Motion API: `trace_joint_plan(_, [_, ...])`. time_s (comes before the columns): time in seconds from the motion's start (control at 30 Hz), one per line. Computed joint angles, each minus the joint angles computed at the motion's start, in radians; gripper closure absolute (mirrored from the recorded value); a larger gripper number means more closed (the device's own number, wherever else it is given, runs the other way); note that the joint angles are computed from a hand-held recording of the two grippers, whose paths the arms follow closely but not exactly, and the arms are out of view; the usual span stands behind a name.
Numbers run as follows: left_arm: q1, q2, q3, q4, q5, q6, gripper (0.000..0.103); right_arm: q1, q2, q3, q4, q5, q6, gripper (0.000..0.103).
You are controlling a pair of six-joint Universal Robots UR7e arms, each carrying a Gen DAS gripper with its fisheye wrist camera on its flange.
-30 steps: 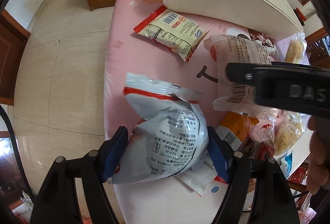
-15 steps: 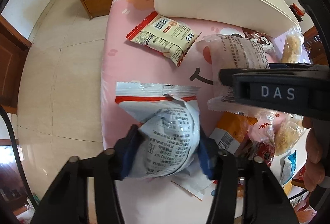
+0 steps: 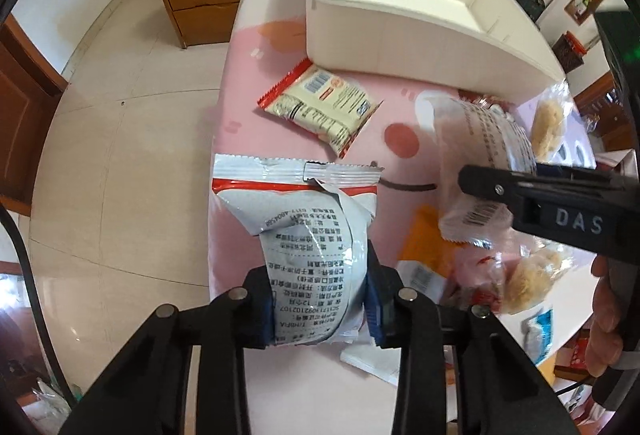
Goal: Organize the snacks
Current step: 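Carry both packs into the white tray and open both tools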
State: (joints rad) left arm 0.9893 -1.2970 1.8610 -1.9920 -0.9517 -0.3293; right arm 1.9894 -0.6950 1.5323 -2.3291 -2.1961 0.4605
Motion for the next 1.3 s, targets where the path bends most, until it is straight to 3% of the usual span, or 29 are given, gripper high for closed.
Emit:
trace_joint_plan(0.27, [-0.076,-0.030,-0.072,0.002,-0.035,-0.007,0.071,0.034,-0.115,0.102,-0.108,-0.004,-0.015,0.043])
trace_joint_plan(0.5, [-0.146,0.065,-0.226,-0.082,-0.027,0.075,0.071,0.065,-0.188,0.085,-0.184,-0.028,-0.086,0.043])
trace_joint_plan(0.87, [-0.107,0.356,-0.534,-0.125,-0.003,0.194,0.070,0.020,-0.119,-0.132,-0.184,-0.117,-0.185,0.041])
trace_joint_plan(1.07, [-0.072,0.450,-0.625,-0.106,0.006,0.188,0.070,-0.030,-0.068,-0.221,-0.122,-0.132,-0.166,0.040])
trace_joint_plan(1.2, [-0.064,0.481,-0.642,-0.111,0.047,0.191,0.067,-0.051,-0.042,-0.253,-0.097,-0.130,-0.172,0.034])
trace_joint_plan(1.27, [-0.063,0.486,-0.641,-0.119,0.072,0.198,0.054,-0.051,-0.036,-0.252,-0.116,-0.137,-0.188,0.034])
trace_joint_plan(1.3, [-0.063,0.488,-0.640,-0.127,0.085,0.203,0.036,-0.049,-0.035,-0.247,-0.133,-0.139,-0.200,0.034])
